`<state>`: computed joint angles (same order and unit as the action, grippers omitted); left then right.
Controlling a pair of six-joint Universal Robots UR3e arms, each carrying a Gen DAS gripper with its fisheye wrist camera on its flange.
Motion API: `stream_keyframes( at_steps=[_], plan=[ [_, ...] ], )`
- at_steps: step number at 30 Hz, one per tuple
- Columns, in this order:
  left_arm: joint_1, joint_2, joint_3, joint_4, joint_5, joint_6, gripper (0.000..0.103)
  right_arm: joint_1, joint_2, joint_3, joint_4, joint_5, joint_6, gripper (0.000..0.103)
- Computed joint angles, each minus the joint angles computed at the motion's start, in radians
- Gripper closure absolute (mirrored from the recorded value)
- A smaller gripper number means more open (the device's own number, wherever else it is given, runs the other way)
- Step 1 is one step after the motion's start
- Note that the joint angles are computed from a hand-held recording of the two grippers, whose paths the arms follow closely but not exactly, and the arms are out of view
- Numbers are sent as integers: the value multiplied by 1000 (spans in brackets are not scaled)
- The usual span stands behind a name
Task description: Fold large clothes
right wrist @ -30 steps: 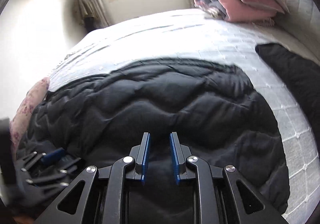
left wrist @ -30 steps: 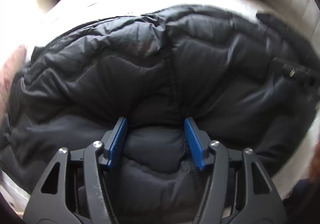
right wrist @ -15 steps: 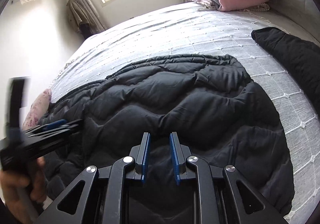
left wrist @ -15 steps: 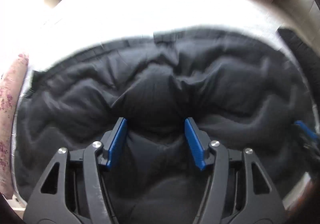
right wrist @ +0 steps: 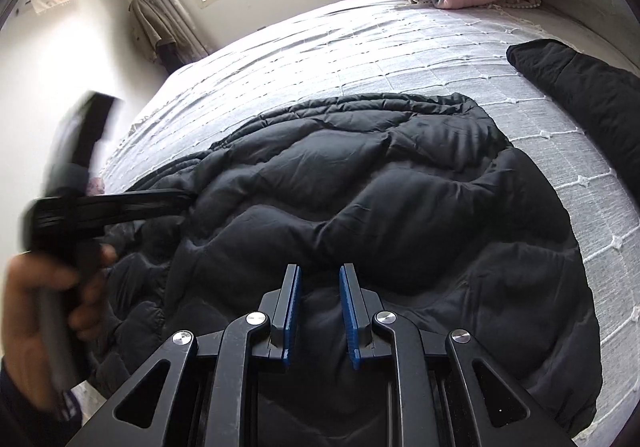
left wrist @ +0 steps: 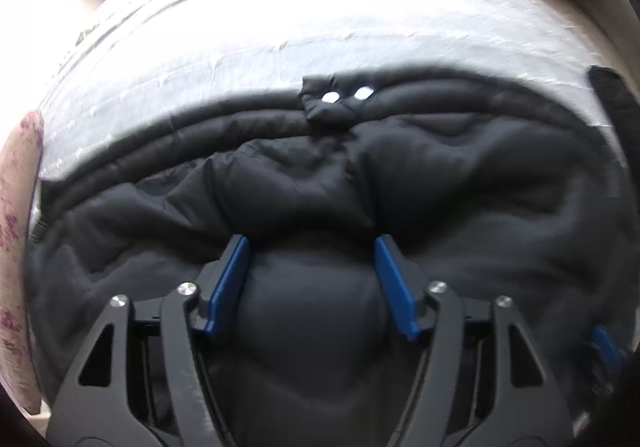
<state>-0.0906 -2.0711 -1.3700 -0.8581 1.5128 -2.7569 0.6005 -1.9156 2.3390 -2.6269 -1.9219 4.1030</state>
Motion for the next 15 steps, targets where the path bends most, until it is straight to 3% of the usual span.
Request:
stream_keyframes(
  at_steps=[3,10,15],
  plan=[
    [-4,-22,-27,63,-3,12,29,-4,-2,-3,20,4,-7,83],
    [45,11,32,-58,-66,-3,32,-4,12,-12,31,7,-9,80],
    [302,241,-118,-150,-319,131,32,-6,12,-18,36,11,-9,79]
  ],
)
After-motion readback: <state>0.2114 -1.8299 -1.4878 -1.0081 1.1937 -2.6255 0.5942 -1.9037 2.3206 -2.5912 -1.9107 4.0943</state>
